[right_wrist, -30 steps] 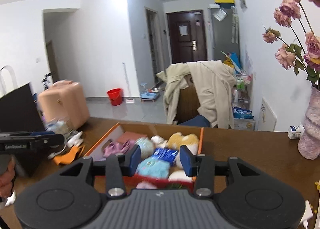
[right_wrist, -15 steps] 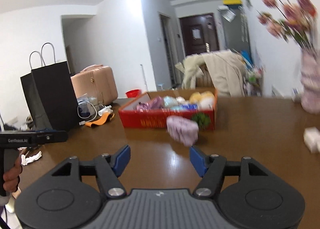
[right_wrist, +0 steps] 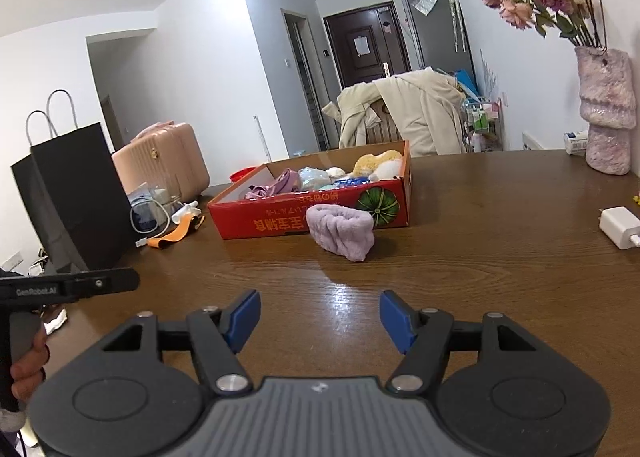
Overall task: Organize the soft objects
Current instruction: 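Grasp the lilac fuzzy headband with the left gripper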
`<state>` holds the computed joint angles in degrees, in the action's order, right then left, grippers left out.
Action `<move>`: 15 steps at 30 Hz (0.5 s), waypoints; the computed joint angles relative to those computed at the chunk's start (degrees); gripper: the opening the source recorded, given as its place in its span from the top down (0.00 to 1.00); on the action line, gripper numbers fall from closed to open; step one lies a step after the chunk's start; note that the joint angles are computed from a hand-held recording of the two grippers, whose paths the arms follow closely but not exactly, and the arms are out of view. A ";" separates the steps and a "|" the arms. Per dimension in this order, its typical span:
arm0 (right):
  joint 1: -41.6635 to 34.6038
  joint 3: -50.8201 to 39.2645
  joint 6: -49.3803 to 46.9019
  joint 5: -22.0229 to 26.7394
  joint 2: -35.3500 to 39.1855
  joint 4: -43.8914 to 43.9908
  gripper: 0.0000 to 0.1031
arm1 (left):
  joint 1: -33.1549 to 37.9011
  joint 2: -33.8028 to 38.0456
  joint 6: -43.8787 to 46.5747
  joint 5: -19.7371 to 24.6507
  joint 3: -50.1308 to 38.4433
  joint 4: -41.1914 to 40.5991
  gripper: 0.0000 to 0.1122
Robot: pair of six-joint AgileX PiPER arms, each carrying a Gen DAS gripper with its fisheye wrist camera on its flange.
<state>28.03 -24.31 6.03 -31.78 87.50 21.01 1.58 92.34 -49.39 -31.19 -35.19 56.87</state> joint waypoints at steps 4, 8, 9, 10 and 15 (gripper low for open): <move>-4.15 -7.82 -0.06 3.88 5.65 -0.60 0.37 | -4.82 9.09 -6.14 3.88 -12.27 3.96 0.26; -8.19 -17.88 0.81 6.84 13.34 -2.93 0.39 | -9.22 20.59 -20.83 7.07 -29.97 16.06 0.34; -9.10 -19.94 2.09 7.19 15.06 -4.25 0.42 | -10.21 23.33 -26.20 8.24 -34.54 20.15 0.38; -10.05 -22.89 3.01 8.07 17.31 -5.00 0.45 | -11.25 26.31 -30.23 9.40 -39.29 23.29 0.38; -14.43 -33.31 15.92 10.20 25.25 -14.62 0.53 | -13.39 38.11 -47.40 10.10 -56.57 36.85 0.63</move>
<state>13.61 -57.62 21.96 -21.59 112.75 6.40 -11.81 130.45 -96.79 -21.09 -91.76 93.72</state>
